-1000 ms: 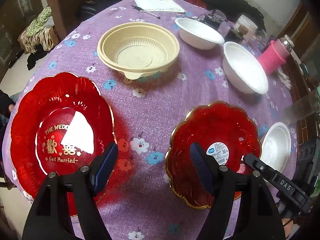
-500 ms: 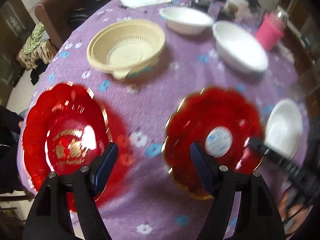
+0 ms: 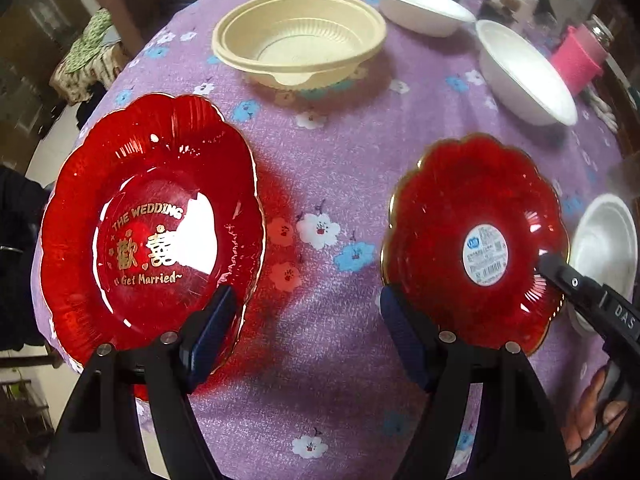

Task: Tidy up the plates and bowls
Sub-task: 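Grasp the small red plate rim with the right gripper and lift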

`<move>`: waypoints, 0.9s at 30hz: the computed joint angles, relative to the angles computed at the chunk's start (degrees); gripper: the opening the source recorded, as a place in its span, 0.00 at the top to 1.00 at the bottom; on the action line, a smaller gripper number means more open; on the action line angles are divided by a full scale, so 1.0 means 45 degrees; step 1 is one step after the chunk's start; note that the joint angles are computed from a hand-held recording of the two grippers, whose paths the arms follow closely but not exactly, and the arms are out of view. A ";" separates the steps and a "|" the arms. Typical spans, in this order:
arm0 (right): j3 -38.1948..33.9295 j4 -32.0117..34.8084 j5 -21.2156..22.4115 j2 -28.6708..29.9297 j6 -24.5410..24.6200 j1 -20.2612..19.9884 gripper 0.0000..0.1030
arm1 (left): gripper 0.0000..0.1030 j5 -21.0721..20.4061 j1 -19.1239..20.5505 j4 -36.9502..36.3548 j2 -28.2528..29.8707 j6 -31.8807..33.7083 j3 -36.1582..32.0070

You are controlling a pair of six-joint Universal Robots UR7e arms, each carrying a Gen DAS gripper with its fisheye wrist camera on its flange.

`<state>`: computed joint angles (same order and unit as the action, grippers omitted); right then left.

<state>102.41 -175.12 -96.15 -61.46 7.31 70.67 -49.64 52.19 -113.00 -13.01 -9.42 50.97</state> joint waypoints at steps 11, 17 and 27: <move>-0.0143 0.0328 0.0239 -0.0010 -0.0072 -0.0063 0.96 | 0.21 0.0662 -0.0213 0.1524 0.0840 -0.0462 -0.1284; -0.0183 0.0643 0.0314 -0.0078 -0.0305 -0.0088 0.96 | 0.21 0.0202 -0.0339 0.0977 -0.0484 -0.0648 0.0517; 0.0033 0.0555 0.0698 -0.0212 -0.0410 -0.0242 0.96 | 0.21 -0.3557 -0.0025 -0.0821 -0.1632 -0.1763 0.2232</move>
